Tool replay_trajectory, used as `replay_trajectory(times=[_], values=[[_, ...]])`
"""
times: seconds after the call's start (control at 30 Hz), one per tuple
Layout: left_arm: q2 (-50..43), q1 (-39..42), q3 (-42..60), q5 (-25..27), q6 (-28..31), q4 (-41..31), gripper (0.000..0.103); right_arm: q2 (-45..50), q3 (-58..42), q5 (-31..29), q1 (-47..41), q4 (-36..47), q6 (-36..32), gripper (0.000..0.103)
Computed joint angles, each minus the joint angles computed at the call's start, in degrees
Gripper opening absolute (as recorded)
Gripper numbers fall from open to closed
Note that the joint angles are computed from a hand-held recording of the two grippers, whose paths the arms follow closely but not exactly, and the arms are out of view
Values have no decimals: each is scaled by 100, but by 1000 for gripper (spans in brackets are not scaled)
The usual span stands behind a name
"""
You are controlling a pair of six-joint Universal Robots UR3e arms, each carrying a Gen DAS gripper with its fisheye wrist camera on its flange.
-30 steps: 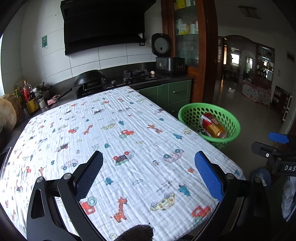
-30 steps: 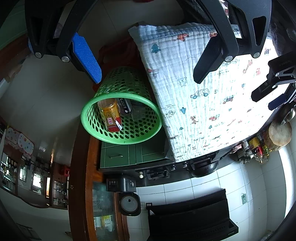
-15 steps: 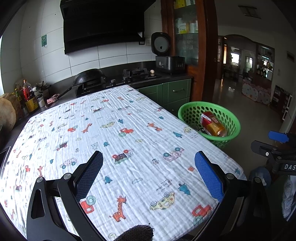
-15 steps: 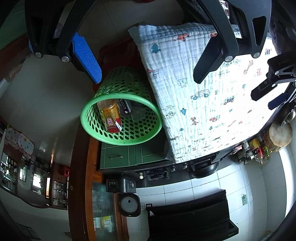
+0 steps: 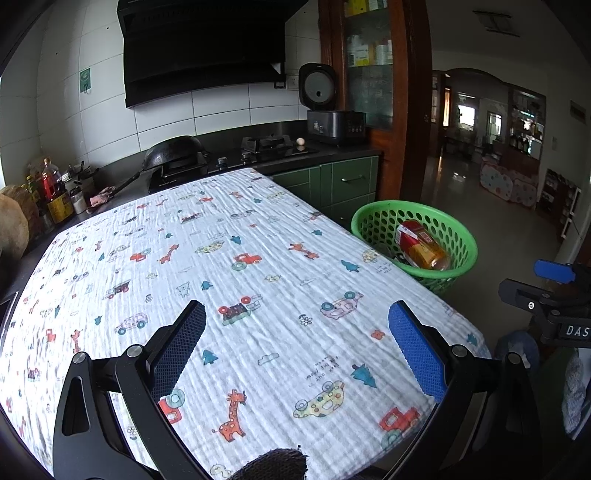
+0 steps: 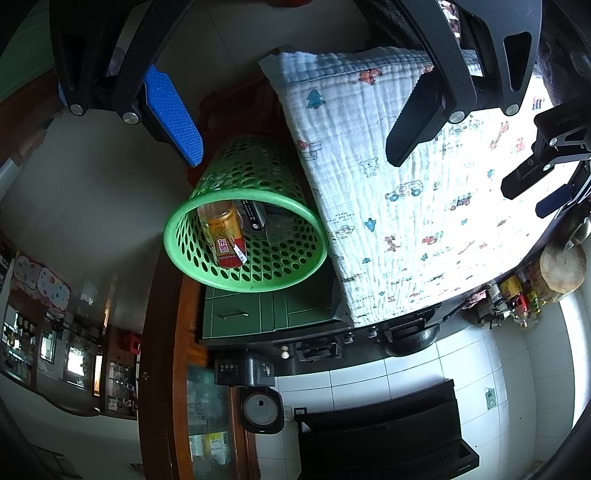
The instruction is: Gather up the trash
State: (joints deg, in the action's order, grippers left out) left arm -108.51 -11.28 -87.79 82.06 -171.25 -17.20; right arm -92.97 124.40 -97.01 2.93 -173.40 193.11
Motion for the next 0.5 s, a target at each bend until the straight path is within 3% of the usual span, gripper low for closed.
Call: replay_trajectory(times=[0.5], values=[[30,-50,-80,-85,79,104,98,-57,51,-17,-5,6,-1,96]])
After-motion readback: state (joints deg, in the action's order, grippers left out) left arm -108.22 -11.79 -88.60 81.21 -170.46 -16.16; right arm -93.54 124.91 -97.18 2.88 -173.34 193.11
